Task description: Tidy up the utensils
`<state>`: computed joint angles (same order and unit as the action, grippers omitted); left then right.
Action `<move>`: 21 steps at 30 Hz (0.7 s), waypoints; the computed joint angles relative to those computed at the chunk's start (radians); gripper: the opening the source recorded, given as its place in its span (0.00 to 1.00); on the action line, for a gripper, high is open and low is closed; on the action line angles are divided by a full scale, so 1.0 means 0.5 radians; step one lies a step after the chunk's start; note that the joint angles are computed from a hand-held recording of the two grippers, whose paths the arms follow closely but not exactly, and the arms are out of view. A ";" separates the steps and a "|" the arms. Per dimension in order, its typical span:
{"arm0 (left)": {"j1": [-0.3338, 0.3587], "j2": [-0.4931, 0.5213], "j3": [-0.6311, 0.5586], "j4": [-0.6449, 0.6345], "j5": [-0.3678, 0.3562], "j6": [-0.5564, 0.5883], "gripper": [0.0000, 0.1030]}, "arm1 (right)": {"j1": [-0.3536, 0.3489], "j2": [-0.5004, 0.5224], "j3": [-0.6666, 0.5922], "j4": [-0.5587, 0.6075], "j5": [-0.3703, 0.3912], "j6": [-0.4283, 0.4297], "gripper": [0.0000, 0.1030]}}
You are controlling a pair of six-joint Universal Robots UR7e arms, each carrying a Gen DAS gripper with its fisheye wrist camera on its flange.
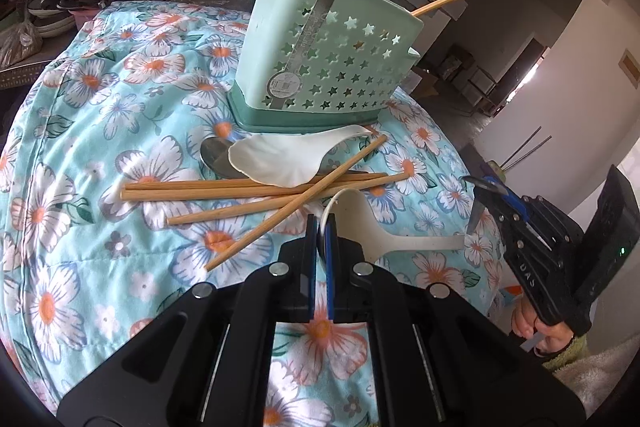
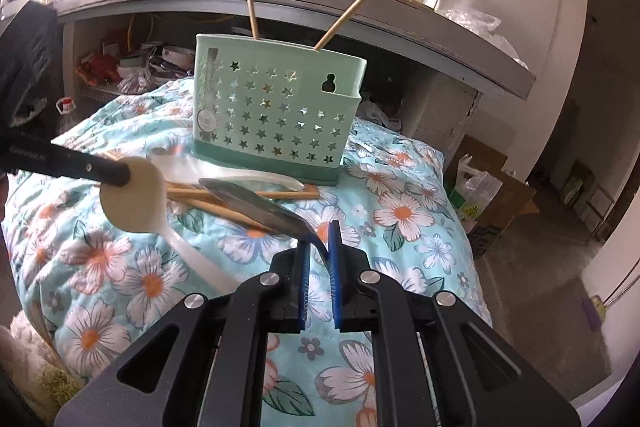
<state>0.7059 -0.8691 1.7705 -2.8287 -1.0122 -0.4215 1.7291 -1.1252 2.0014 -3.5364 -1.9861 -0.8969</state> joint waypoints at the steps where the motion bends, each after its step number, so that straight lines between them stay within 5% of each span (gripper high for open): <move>1: -0.008 -0.024 0.020 0.013 0.000 -0.005 0.02 | -0.011 -0.025 -0.010 0.055 0.025 0.058 0.09; 10: -0.020 -0.186 0.167 0.148 -0.030 -0.085 0.02 | -0.118 -0.274 -0.084 0.515 0.308 0.596 0.04; 21: 0.046 -0.197 0.153 0.243 -0.151 -0.100 0.02 | -0.315 -0.588 -0.130 1.137 0.937 1.246 0.03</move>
